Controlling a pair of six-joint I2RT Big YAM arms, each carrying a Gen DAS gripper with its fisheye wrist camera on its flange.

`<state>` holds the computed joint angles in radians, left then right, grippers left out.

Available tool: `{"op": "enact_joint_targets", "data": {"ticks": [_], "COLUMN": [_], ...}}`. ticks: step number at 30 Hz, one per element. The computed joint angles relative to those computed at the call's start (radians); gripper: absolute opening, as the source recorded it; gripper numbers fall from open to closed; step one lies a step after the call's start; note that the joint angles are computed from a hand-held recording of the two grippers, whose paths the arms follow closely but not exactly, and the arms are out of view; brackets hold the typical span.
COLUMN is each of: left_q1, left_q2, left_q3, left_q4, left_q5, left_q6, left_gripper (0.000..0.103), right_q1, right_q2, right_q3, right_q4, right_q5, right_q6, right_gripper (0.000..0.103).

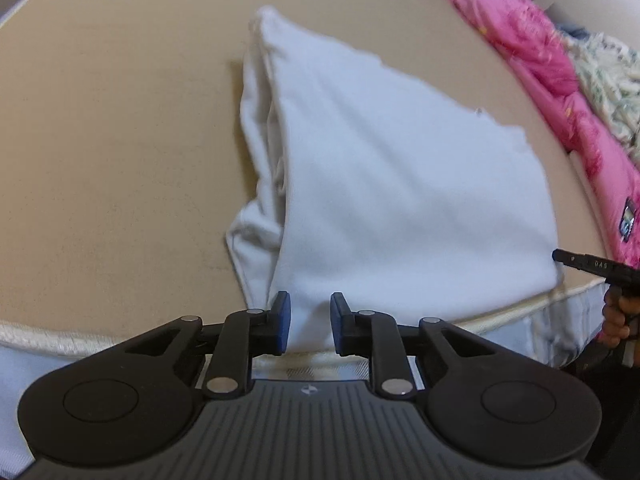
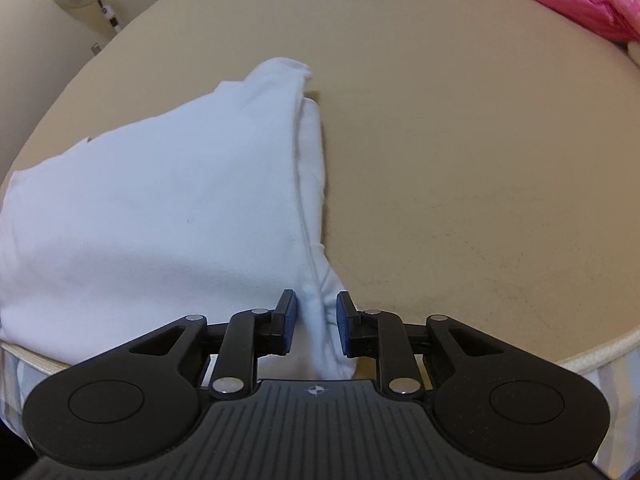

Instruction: Fold small clothes

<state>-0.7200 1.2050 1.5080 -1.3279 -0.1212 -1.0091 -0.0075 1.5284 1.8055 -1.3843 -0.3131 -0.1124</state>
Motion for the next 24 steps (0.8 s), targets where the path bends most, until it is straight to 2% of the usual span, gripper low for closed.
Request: {"op": "enact_joint_targets", "data": {"ticks": [3,5,7,10,13,17,19,22,24], "left_q1": [0.027,0.056,0.085,0.113,0.118,0.114,0.108,0.083,0.059], "left_q2": [-0.061,-0.091,-0.101,-0.116,-0.108,-0.063,-0.055,-0.014,0.011], "left_q3": [-0.047,-0.07,-0.085,-0.102,-0.116,-0.118,-0.116,-0.1,-0.094], "left_q4": [0.081,0.1,0.093,0.087,0.125,0.125,0.128,0.122,0.133], "left_q5": [-0.049,-0.069,-0.062,-0.024,0.015,0.024,0.014,-0.03,-0.065], "left_q6": [-0.055,-0.112,-0.168,-0.199,-0.19,-0.161,-0.141,-0.079,-0.063], "left_gripper": [0.041,0.046,0.053,0.064,0.073,0.074,0.074,0.074,0.073], "right_q1": [-0.014,-0.025,-0.024,-0.02,-0.013,-0.005,-0.003,-0.002,-0.002], "right_q2": [-0.05,-0.055,-0.052,-0.04,-0.034,-0.036,-0.04,-0.037,-0.039], "right_q3": [-0.027,-0.032,-0.031,-0.026,-0.018,-0.013,-0.013,-0.012,-0.015], "right_q4": [0.095,0.121,0.117,0.102,0.096,0.092,0.09,0.091,0.095], "right_q5": [-0.026,-0.059,-0.063,-0.063,-0.074,-0.093,-0.093,-0.093,-0.091], "right_q6": [0.03,0.05,0.051,0.03,0.025,0.023,0.018,0.02,0.023], "right_gripper": [0.025,0.03,0.031,0.031,0.031,0.031,0.031,0.031,0.031]}}
